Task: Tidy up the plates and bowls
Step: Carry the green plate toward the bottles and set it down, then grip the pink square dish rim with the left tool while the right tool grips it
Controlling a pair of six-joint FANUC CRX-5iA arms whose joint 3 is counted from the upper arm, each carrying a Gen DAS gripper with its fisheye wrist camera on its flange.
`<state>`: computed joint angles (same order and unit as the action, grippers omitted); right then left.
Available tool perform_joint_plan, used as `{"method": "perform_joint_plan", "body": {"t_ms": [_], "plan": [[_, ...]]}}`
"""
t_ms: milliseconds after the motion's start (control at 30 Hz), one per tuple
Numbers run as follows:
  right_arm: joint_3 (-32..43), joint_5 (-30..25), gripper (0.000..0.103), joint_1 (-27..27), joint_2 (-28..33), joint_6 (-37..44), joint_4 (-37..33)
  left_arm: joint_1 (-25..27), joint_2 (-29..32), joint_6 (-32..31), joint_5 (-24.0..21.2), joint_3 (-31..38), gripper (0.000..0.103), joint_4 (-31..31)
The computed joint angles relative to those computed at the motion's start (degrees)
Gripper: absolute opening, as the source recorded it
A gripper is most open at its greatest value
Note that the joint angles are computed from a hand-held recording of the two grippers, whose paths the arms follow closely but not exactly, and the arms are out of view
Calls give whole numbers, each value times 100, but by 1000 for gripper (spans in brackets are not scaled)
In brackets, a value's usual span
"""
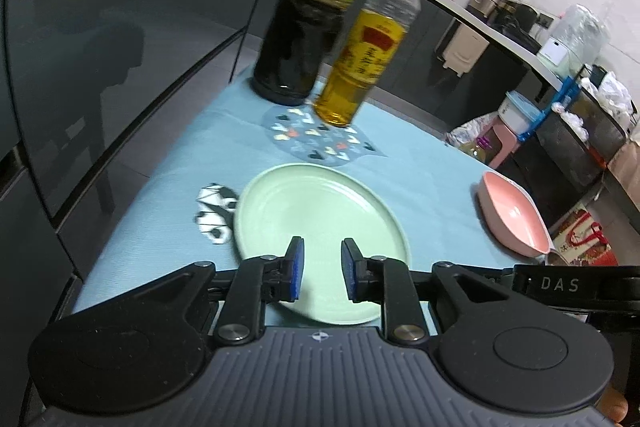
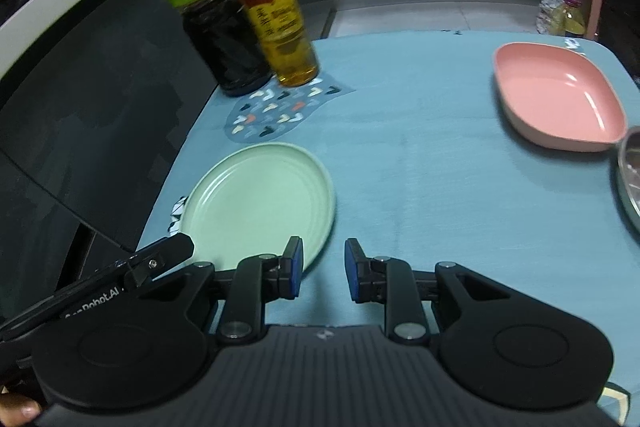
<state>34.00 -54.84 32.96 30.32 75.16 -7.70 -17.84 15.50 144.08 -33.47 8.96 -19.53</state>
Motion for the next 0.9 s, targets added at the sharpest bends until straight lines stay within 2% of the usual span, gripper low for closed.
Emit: {"method": "perform_joint_plan", "body": {"t_ms": [333, 567, 700, 900], "plan": [[-414, 306, 13, -460, -314, -18, -156, -443, 663, -311, -771, 1227, 22, -8], [-661, 680, 15, -862, -496, -15, -280, -737, 1434, -720, -1560, 2565, 23, 64], [-616, 708, 15, -1085, -456, -23, -330, -866, 1933, -927, -2001, 3367, 23, 116], [-399, 710, 15, -1382, -317, -201, -370, -905, 2717, -1191, -2423, 4581, 23, 444]]}}
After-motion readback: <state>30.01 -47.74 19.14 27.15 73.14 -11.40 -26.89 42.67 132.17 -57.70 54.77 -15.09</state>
